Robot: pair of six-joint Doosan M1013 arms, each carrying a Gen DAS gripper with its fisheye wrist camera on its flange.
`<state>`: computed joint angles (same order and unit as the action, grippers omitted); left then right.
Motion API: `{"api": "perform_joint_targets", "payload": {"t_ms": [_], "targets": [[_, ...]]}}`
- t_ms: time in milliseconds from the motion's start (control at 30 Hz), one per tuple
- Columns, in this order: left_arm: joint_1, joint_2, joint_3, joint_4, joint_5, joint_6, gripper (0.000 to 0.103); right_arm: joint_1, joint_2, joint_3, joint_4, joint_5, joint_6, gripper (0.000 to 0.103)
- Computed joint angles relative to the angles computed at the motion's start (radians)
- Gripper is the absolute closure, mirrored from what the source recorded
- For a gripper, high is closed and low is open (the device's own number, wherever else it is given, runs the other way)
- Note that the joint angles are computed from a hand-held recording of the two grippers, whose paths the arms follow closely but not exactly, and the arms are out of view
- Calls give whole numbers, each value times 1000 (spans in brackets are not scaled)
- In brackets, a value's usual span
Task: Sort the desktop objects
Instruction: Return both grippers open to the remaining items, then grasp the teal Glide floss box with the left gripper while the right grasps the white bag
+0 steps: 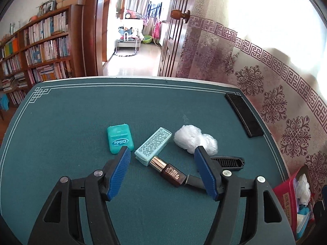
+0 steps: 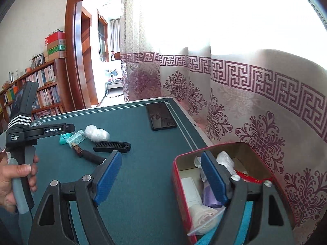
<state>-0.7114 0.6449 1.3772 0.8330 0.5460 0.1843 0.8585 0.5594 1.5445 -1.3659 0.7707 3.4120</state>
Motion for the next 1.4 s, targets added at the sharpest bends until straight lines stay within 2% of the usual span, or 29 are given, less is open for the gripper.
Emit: {"api": "perform_joint_targets", "payload": {"t_ms": [233, 500, 700, 767, 967, 1067, 1200, 1300, 1367, 1400], "targets": [[56, 0, 26, -44, 9, -75, 34, -30, 60, -104, 138, -137, -168, 20], [82, 31, -12, -97, 29, -50, 34, -28, 121, -189, 219, -149, -303, 20], [91, 75, -59, -175, 38, 46, 34, -30, 152, -224, 280, -145, -369, 20], [89, 79, -50, -100, 10, -14, 32, -32, 159, -228, 300, -147, -375, 20], [72, 105, -79, 3, 75, -24, 28, -33, 174, -234, 319, -133, -374, 20], [68, 115, -101, -11, 118, 17, 28, -33, 175, -237, 321, -129, -379, 20], [72, 109, -89, -12, 96, 15, 28, -31, 177, -239, 324, -124, -390, 20], [68, 113, -96, -13, 115, 28, 28, -32, 180, -247, 339, -122, -409, 20], [63, 119, -107, -10, 144, 37, 32, -33, 182, -255, 346, -122, -427, 20], [61, 119, -107, -2, 156, 31, 42, -34, 184, -260, 348, -121, -436, 20]]}}
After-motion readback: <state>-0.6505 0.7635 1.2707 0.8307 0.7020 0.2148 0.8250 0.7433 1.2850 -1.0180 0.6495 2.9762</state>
